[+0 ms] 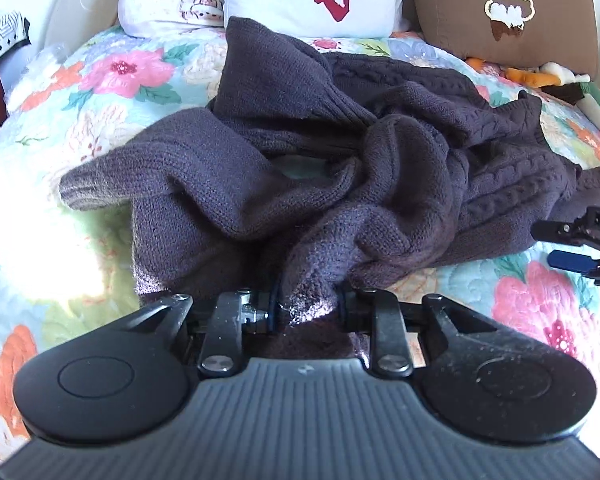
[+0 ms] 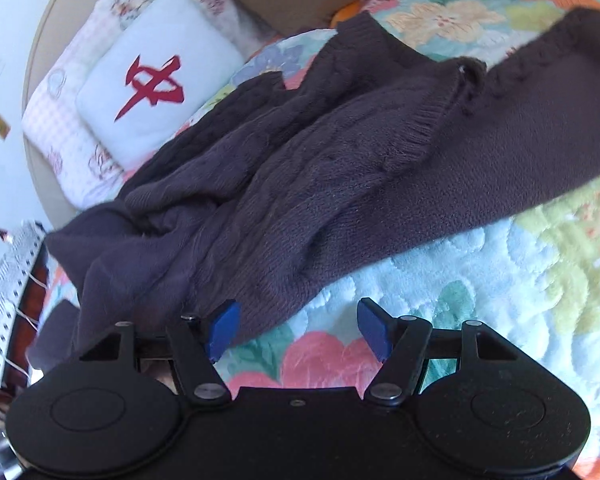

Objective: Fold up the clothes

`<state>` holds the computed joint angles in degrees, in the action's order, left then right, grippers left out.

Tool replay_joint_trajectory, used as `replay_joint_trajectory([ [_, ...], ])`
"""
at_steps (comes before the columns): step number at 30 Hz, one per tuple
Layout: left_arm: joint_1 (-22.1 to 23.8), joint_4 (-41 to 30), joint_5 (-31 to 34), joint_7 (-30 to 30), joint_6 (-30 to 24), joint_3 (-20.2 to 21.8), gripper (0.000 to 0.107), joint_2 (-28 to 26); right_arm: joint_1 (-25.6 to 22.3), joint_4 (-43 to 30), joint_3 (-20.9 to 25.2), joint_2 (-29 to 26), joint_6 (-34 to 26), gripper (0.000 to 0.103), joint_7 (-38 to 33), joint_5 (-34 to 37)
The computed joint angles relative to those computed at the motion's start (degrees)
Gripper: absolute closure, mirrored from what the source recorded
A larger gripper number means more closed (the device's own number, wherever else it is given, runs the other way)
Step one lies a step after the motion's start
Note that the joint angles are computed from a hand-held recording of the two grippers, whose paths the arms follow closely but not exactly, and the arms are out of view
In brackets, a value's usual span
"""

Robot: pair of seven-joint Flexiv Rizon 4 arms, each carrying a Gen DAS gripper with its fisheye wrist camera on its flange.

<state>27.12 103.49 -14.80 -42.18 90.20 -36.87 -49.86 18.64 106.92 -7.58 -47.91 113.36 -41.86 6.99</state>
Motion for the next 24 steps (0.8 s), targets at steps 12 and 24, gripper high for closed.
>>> replay_joint_trajectory([
  [12,1.6,-3.4,-11.7,0.7,-9.6,-2.9,0.082,-1.9,15.2,-8.4,-21.4,-7.9,-10.1,0.073,2.3,2.3],
  [24,14.7,5.8,-18.8,19.2,-17.0,-18.6,0.085,-0.4,47.9,11.9,-62.3,-15.2,-16.2,0.079,2.9,4.7],
])
